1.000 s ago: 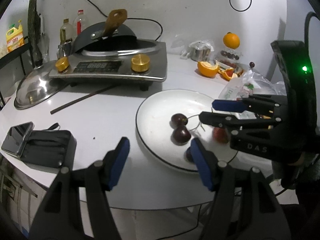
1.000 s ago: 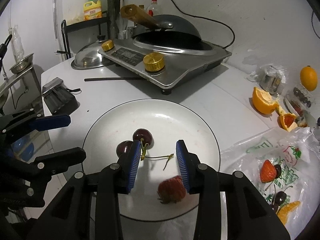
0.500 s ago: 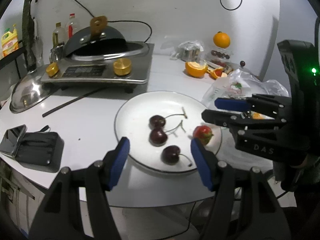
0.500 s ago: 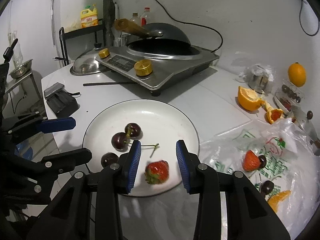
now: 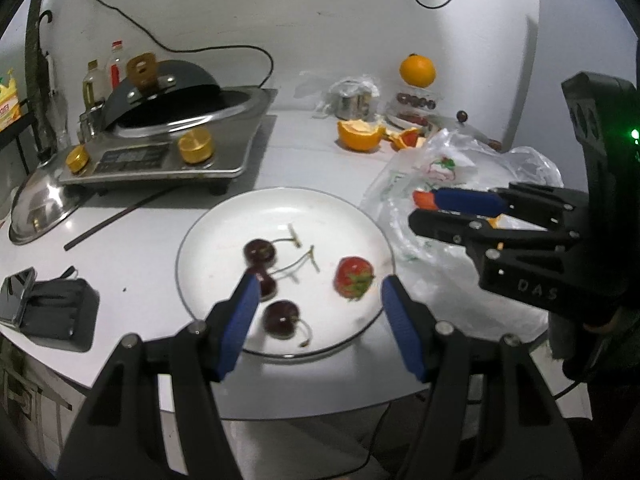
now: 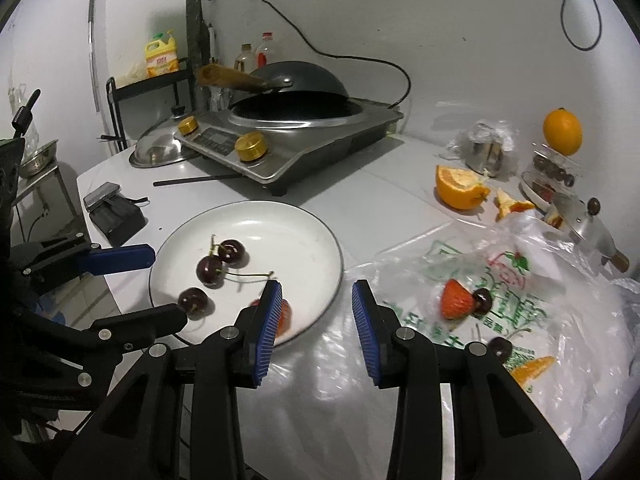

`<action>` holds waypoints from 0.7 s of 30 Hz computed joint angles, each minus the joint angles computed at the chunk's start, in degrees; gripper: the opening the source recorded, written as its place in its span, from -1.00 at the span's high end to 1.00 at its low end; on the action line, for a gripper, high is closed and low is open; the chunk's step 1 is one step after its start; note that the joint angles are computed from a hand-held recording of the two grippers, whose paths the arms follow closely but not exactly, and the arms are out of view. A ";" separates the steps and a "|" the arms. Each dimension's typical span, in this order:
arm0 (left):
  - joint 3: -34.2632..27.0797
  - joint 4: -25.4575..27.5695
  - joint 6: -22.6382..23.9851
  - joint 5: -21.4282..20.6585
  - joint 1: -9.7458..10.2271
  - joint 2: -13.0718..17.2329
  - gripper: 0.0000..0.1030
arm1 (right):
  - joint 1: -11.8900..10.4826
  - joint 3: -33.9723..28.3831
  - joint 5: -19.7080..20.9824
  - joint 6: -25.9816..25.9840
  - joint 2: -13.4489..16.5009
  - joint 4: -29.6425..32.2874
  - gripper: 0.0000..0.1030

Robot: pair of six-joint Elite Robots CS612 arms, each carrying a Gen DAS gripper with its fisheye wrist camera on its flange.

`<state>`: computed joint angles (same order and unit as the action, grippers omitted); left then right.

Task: Organize fruits
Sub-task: 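Move both open grippers from the plate back over the plastic bag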

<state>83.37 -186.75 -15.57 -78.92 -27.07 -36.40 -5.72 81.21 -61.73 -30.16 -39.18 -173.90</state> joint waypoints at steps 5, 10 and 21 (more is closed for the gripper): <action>-1.15 1.18 0.44 0.21 -0.71 0.28 -0.26 | -1.12 0.66 0.49 0.72 -0.31 -0.89 0.25; -2.52 2.34 1.12 0.33 -1.54 0.75 -0.26 | -2.34 1.21 1.05 1.42 -0.54 -1.55 0.25; -6.17 4.95 2.70 -0.14 -3.31 2.13 -0.26 | -5.04 1.88 1.52 2.95 -0.83 -3.01 0.25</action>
<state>77.20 -181.80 -12.87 -79.07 -30.38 -34.26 -10.76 83.09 -60.22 -27.22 -40.01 -176.91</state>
